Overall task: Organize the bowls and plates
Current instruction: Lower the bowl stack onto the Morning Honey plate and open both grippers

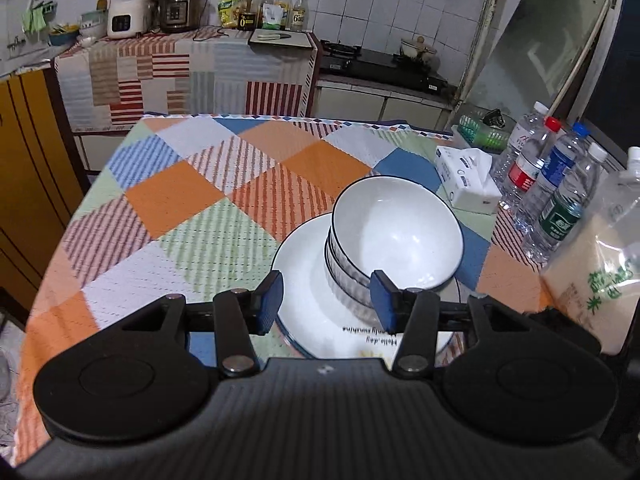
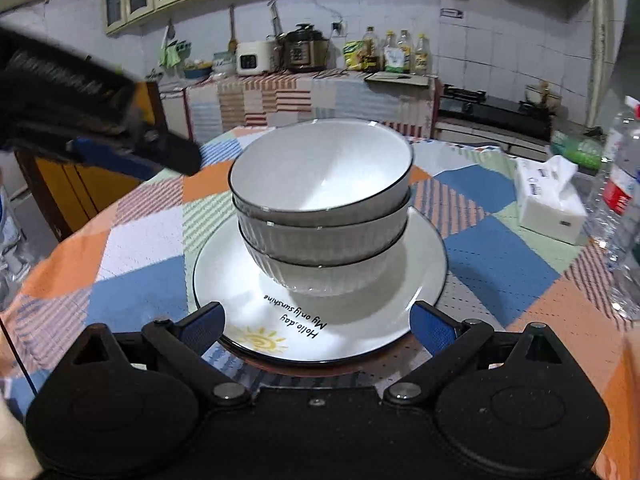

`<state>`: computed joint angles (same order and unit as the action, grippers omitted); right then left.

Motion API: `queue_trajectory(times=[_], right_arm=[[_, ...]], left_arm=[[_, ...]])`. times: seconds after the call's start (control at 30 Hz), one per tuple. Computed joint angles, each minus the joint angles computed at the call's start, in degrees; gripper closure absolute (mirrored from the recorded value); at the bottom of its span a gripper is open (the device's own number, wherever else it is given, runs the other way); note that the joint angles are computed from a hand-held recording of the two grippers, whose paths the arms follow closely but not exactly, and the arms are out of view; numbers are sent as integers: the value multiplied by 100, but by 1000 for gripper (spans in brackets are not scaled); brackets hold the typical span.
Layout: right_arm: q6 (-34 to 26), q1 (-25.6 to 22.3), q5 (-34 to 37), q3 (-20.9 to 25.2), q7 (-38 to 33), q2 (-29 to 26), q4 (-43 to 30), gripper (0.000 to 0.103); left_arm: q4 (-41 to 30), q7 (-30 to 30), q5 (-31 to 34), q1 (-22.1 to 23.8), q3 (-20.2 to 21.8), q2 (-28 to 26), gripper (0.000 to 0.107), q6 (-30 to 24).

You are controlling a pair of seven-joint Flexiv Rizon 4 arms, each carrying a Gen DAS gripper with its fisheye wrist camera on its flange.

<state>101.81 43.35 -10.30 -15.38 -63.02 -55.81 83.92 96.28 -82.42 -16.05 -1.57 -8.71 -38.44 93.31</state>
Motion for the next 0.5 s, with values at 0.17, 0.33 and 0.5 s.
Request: queue_trajectory(times=[0.17, 0.33, 0.5], right_arm=[[185, 443, 675, -653, 395, 63, 223, 3], [33, 727, 1006, -1046, 579, 350, 516, 3], [-224, 720, 539, -855, 696, 988, 1049, 3]], left_arm=[[550, -23, 88, -71, 156, 531, 57, -17], [1101, -101, 206, -263, 525, 1068, 54, -44], [1454, -298, 297, -476, 841, 1380, 49, 155]])
